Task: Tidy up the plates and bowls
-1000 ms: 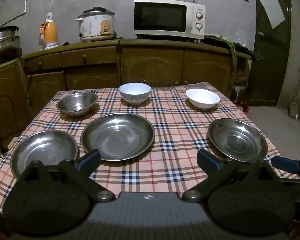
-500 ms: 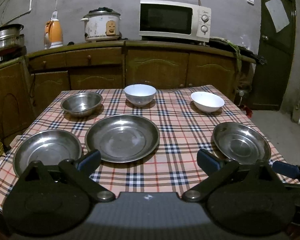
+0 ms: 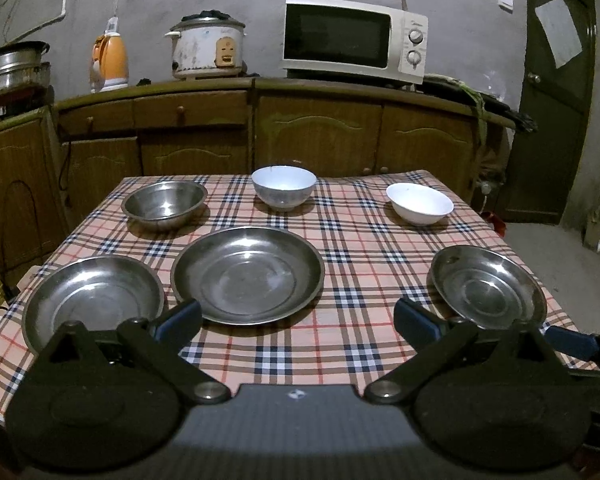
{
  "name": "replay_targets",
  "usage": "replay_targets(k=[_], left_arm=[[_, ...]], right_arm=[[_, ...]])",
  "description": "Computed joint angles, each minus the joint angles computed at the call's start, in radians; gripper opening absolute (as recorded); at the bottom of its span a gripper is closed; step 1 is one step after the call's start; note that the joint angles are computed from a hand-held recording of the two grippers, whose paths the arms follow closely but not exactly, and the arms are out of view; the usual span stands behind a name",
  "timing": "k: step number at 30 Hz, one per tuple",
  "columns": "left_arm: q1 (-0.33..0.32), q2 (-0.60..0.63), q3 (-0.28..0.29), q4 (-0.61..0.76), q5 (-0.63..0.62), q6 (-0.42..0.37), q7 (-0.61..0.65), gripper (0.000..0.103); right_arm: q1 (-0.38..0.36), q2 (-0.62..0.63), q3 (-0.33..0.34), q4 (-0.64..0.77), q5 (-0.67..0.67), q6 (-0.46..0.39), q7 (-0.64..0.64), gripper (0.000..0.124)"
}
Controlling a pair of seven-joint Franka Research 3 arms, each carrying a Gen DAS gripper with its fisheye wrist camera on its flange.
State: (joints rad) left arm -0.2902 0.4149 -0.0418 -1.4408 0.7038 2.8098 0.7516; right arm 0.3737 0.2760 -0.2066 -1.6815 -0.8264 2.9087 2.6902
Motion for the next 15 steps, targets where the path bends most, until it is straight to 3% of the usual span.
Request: replay_targets(k=[15], left_arm=[[0.012, 0.018, -0.002, 0.015, -0.036, -0.005, 0.023, 0.103]], right_arm=[[0.004, 0.033, 0.001, 0.029, 0.067, -0.016, -0.072, 0.103]])
